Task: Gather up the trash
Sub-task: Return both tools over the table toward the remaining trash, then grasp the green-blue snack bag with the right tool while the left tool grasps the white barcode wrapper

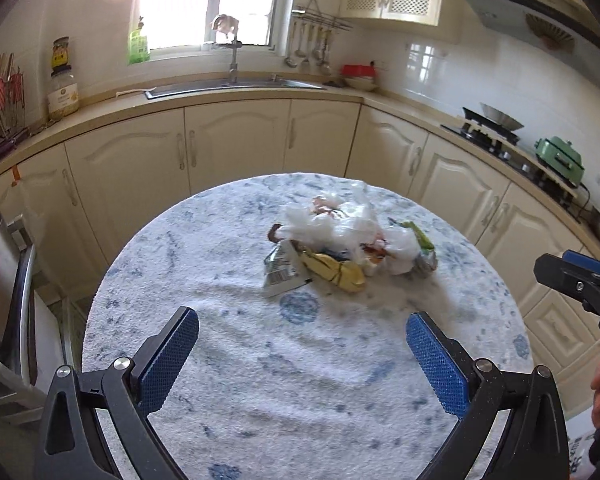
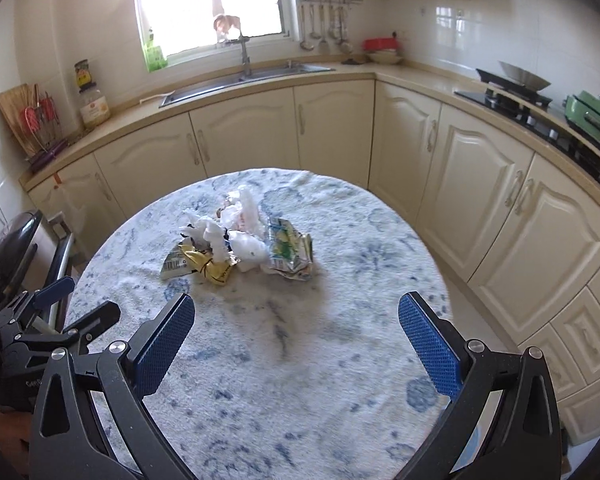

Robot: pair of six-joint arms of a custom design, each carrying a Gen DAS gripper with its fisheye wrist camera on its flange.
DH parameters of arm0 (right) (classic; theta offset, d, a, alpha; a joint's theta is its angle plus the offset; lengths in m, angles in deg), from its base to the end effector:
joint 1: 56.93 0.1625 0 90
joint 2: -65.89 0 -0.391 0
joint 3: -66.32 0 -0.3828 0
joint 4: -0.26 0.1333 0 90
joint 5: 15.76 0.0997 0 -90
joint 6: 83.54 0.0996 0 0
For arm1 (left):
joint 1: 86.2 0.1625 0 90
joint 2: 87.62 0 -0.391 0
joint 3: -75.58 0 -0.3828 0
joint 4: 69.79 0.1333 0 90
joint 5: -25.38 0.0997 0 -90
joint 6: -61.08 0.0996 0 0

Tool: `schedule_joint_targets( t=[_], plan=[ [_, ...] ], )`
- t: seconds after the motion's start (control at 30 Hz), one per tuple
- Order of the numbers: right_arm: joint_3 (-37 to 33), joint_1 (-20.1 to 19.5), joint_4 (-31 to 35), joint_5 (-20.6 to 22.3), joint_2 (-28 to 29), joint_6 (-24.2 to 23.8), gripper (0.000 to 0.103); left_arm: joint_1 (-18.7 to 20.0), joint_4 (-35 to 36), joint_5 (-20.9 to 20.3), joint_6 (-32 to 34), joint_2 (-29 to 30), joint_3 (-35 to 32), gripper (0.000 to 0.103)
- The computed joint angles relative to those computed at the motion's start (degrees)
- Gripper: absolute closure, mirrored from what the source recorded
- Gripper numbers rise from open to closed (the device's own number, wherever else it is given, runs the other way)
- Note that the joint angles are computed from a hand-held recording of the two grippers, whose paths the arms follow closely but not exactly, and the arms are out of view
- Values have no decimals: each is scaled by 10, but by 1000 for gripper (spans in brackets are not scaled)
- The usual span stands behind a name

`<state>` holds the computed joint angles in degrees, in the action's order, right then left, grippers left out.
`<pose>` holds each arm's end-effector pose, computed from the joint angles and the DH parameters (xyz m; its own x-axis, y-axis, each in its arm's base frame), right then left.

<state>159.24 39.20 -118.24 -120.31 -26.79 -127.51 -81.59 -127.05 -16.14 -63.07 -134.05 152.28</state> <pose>0.1608 -0.4836 0.5138 -0.6365 -0.5973 0.4880 -0.7447 0.6406 -0.1871 -0.5679 -0.2543 0.1340 -0.7178 -0.4312 -0.5467 0.2523 0.5707 -0.7814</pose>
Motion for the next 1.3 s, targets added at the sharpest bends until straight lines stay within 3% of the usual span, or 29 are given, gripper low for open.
schedule_joint_targets(
  t=[0.27,0.63,0.73,0.77,0.83,0.9,0.93,1.0,1.1,1.2,1.3],
  plan=[
    [-7,3,-18,-23,58,21,0,73,-8,1,34,-34,38,1],
    [-52,-2,-33,-33,152,50,0,174,-106,17,186,-41,63,3],
    [-70,-1,-28,-39,181,60,1,192,-159,30,237,-45,74,8],
    [-77,-1,-25,-41,191,65,2,196,-183,36,257,-47,81,13],
    [-96,-3,-5,-52,214,84,10,203,-204,47,283,-47,82,20],
    [-105,-5,7,-62,227,96,28,206,-231,56,304,-52,92,37],
    [-109,-7,13,-65,232,100,31,206,-235,59,308,-52,92,41],
    [-112,-12,29,-62,235,102,44,207,-254,65,319,-55,101,64],
    [-101,-17,21,-48,221,92,51,209,-289,70,335,-67,121,73],
    [-95,-21,20,-39,205,83,76,204,-345,71,351,-87,157,79],
    [-91,-30,26,-43,192,79,76,200,-377,73,354,-103,183,81]
  ],
)
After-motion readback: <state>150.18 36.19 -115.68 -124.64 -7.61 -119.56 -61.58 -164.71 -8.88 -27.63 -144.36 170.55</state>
